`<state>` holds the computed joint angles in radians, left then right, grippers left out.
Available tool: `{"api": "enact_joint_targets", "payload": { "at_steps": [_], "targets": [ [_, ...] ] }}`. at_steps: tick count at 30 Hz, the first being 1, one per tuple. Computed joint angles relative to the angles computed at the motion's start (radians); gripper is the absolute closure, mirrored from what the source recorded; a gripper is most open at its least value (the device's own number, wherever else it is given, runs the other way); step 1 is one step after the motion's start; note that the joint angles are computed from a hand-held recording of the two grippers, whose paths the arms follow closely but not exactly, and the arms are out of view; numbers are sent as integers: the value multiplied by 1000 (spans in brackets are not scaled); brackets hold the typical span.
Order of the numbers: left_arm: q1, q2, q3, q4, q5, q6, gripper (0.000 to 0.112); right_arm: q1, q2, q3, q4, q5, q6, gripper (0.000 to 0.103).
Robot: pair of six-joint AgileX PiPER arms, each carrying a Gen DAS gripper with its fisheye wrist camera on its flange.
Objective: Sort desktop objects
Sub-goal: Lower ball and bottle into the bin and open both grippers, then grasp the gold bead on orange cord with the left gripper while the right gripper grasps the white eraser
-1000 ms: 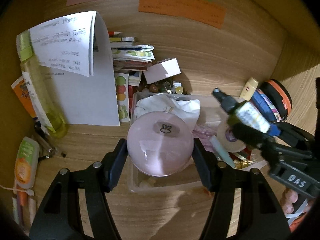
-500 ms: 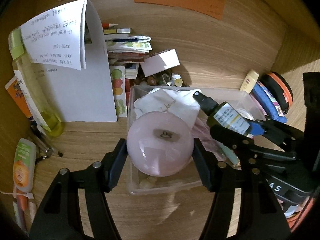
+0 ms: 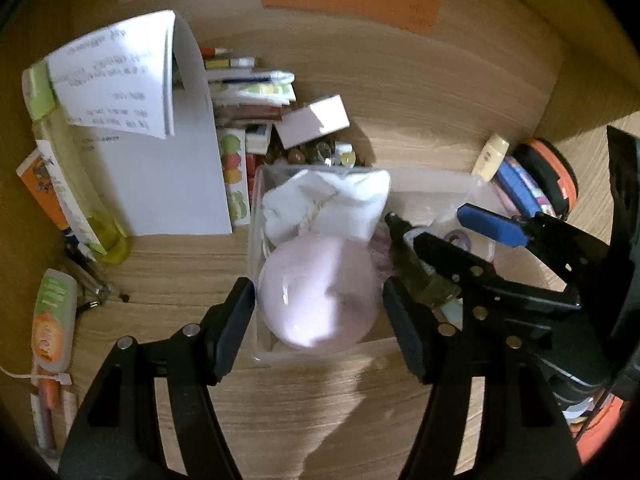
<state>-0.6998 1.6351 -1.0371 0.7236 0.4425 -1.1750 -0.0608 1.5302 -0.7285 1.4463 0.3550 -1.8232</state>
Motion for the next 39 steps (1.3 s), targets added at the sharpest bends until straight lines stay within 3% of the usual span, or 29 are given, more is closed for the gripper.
{"api": "enact_joint_targets", "payload": {
  "at_steps": [4,8,12,16,19,23,30,36,39],
  "targets": [
    [-40,-56,19,102,48,-101,36,-3,-54,26,15,-15,-25,43],
    [-96,-104,31,184,129,-188,32,-31,-108,53,26,0,-34,42],
    [-140,-146,55,235,171,-251,23,-64,-165,83,26,5,-38,27],
    [-183,-176,81,257,209,-297,20,-141,-236,131,45,50,-87,27],
    [-190,-174,91,225,181,-289,20,-203,-284,186,154,50,-230,27],
    [-217,-136,91,221,180,-310,20,-306,-283,199,94,102,-212,27],
    [-256,-34,81,208,148,-345,20,-519,-193,197,-51,245,-150,27],
    [-260,115,11,131,137,-283,20,-582,-89,202,-123,290,-151,28],
    [-252,160,-14,113,114,-266,22,-577,-45,227,-99,276,-204,43]
  ]
}}
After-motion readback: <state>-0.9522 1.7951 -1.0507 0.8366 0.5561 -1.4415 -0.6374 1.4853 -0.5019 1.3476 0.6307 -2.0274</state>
